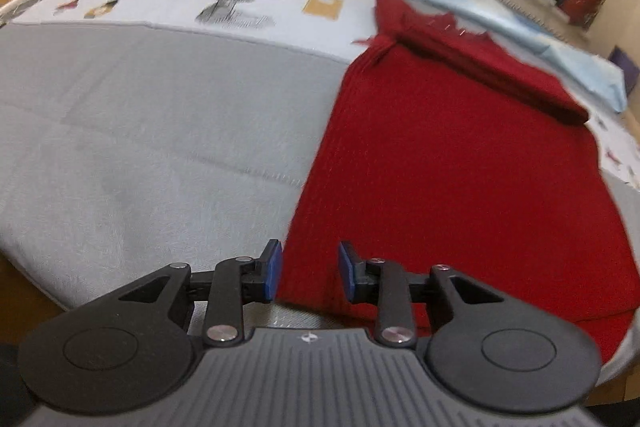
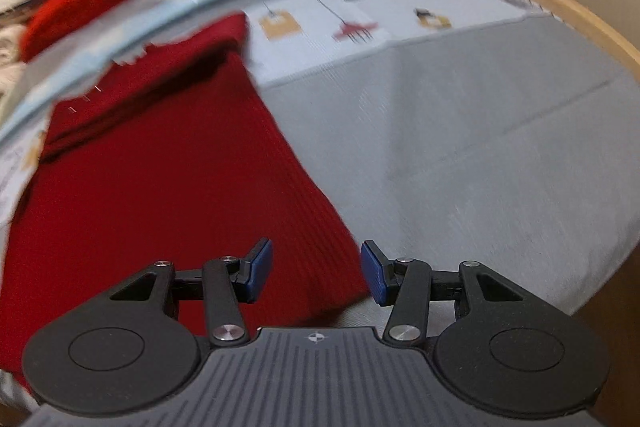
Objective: Fold small clothes
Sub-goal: 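Grasp the sweater hem with both grippers, then lift the hem with both grippers and fold it toward the collar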
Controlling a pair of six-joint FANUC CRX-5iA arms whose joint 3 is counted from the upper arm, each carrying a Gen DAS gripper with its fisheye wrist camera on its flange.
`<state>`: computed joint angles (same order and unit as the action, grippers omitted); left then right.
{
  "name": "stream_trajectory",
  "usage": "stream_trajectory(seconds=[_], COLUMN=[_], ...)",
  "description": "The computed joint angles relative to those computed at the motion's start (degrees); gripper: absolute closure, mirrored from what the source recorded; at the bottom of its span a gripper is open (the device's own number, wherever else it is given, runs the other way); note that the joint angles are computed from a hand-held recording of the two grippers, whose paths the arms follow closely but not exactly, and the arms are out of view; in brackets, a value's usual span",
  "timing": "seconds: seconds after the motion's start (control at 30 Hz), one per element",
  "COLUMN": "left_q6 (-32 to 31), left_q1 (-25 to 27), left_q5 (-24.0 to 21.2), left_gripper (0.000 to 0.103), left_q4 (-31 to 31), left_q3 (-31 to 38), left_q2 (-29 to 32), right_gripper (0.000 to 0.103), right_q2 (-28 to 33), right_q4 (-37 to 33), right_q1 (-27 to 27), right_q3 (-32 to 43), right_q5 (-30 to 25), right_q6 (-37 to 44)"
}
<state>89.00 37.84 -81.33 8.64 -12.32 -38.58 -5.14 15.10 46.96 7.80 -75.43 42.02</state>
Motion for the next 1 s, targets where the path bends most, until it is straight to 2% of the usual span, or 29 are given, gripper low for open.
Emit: stream_trajectory(seconds=[0.17,0.33,0.5,0.57,0.63,0.67,0.7,0.73,0.8,0.93,1.0], left_q6=[0.2,0.5,-1.3,-1.8,-2.2,-2.4,-3.1,-4.6,-5.5,-10.1,-12.6], left_q1=[2.4,6.2,6.7,6.1,5.4,4.7,4.6,5.4,5.9,12.0,12.9], left_q5=[0.4,0.2,2.1,2.9,3.8,4.1,4.4,4.2,3.8,1.5,1.6], left_gripper=[0.062,0.062,0.062,0.062,0.063,0.065,0.078,0.085,0.092,0.093,0.093], left_q4=[1.8,5.1,6.1,6.0,5.8,5.4,5.8,7.2,7.9,15.3,16.9], left_q3=[-1.5,-3.5,-4.8,-5.1,-5.5,-5.4,-5.7,-6.2,-6.1,-6.0,-5.9], left_q2=[-0.1,-0.1,-0.4,-0.5,-0.6,-0.7,-0.7,-0.9,-1.2,-2.3,-2.9], right_gripper=[0.052,0.052,0.052,0.061,0.080,0.082,0.093,0.094,0.095,0.096,0.096], right_q2=[0.6,1.8,2.3,2.0,1.7,1.6,1.6,1.3,0.4,-2.0,-2.5], right_q4=[-1.2,-2.4,1.0,2.2,2.8,3.1,3.6,4.1,4.8,7.2,7.5], right_q1=[-1.0,-1.3,0.5,1.1,1.3,1.5,1.6,1.8,2.1,3.2,3.5], right_q3=[-1.4,-2.3,-4.0,-5.2,-5.7,-5.8,-5.9,-6.0,-6.4,-7.1,-6.9], right_q5=[0.0,-0.8,0.7,1.9,3.0,3.2,3.4,3.7,4.6,6.2,5.7], right_q6=[-1.5,-3.0,-3.1,-3.7,-3.2,-2.9,-2.8,-2.8,-4.3,-7.8,-8.1])
